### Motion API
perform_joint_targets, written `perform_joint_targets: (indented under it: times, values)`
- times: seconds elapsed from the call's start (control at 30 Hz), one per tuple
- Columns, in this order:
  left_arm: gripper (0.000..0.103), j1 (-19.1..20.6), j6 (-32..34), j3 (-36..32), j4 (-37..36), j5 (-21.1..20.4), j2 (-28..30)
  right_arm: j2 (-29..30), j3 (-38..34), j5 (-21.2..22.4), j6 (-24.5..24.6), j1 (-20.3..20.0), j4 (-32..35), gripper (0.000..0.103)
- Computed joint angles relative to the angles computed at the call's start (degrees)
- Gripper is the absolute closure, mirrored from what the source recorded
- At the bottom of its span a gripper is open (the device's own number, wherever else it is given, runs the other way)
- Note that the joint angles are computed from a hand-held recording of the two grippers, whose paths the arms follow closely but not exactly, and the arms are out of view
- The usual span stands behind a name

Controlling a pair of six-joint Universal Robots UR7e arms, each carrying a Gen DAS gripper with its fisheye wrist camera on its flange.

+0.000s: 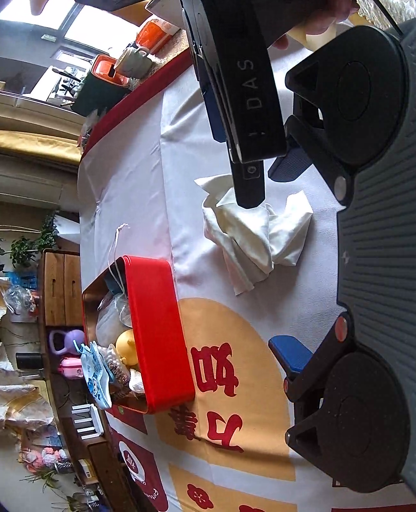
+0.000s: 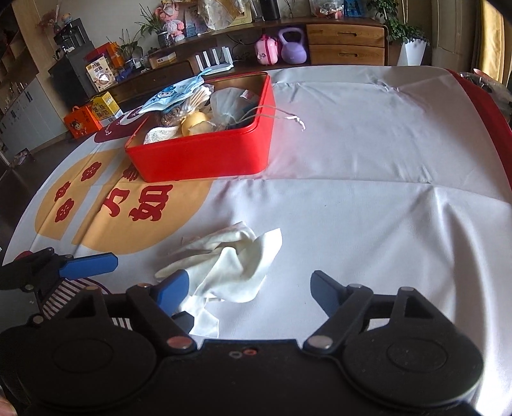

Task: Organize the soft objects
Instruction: 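Grasp the crumpled white cloth with the left tool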

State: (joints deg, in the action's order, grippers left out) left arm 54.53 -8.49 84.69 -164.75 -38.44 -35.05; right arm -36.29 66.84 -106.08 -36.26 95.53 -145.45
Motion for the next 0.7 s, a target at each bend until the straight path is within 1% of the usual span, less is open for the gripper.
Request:
perform_joint_targets:
  times: [0.1, 0.13, 0.2, 0.23, 0.27, 0.33, 0.37, 0.4, 0.47, 0.5, 0.57, 0.6, 0.67, 0.7]
  values:
    - [0.001, 0.2, 2.2, -0.9, -1.7, 0.5, 1.2, 1.0, -1.5, 0.1, 0.9, -0.1, 1.0, 0.027]
    - [0.001, 0.3, 2.9, -1.1, -2.4, 0.7, 1.6, 1.5, -2.2, 0.1, 1.0, 0.0, 1.4, 0.03]
    - [0.005, 0.3, 4.8, -1.6, -4.3, 1.1, 2.3, 2.1, -3.0, 0.1, 0.9, 0.0, 2.1, 0.036]
    - [0.011, 0.4, 5.5, -1.9, -4.4, 1.0, 2.6, 2.5, -3.7, 0.0, 0.9, 0.0, 2.7, 0.042]
    - [0.015, 0.5, 5.8, -2.2, -4.2, 0.7, 2.8, 2.8, -4.1, 0.1, 0.9, 0.0, 3.1, 0.05]
    - [0.028, 0.8, 5.9, -2.8, -3.1, 0.1, 3.0, 3.3, -4.8, 0.2, 1.0, -0.1, 3.9, 0.055]
    - [0.036, 0.9, 6.1, -2.9, -2.9, -0.2, 3.1, 3.6, -5.2, 0.4, 1.1, -0.1, 4.3, 0.06]
    - [0.04, 1.0, 6.3, -3.0, -2.9, -0.5, 3.1, 3.7, -5.4, 0.6, 1.2, -0.1, 4.6, 0.064]
    - [0.051, 1.3, 6.6, -3.0, -2.8, -1.3, 3.1, 3.9, -5.7, 1.0, 1.1, -0.1, 4.9, 0.072]
    - [0.054, 1.4, 6.9, -2.9, -3.1, -1.6, 3.1, 4.0, -5.8, 1.0, 1.1, -0.1, 5.0, 0.074]
    - [0.065, 1.6, 6.9, -2.9, -3.0, -2.7, 3.0, 4.1, -6.0, 1.3, 1.0, -0.1, 5.6, 0.085]
    - [0.068, 1.7, 7.0, -2.9, -3.1, -3.0, 3.0, 4.1, -5.8, 1.4, 0.8, -0.1, 5.5, 0.087]
    - [0.073, 1.8, 7.7, -2.8, -3.7, -3.8, 3.0, 4.1, -5.6, 1.6, 0.4, -0.1, 5.1, 0.096]
    - [0.076, 1.9, 8.2, -2.7, -4.3, -4.1, 2.9, 4.0, -5.4, 1.8, 0.2, -0.2, 5.0, 0.097]
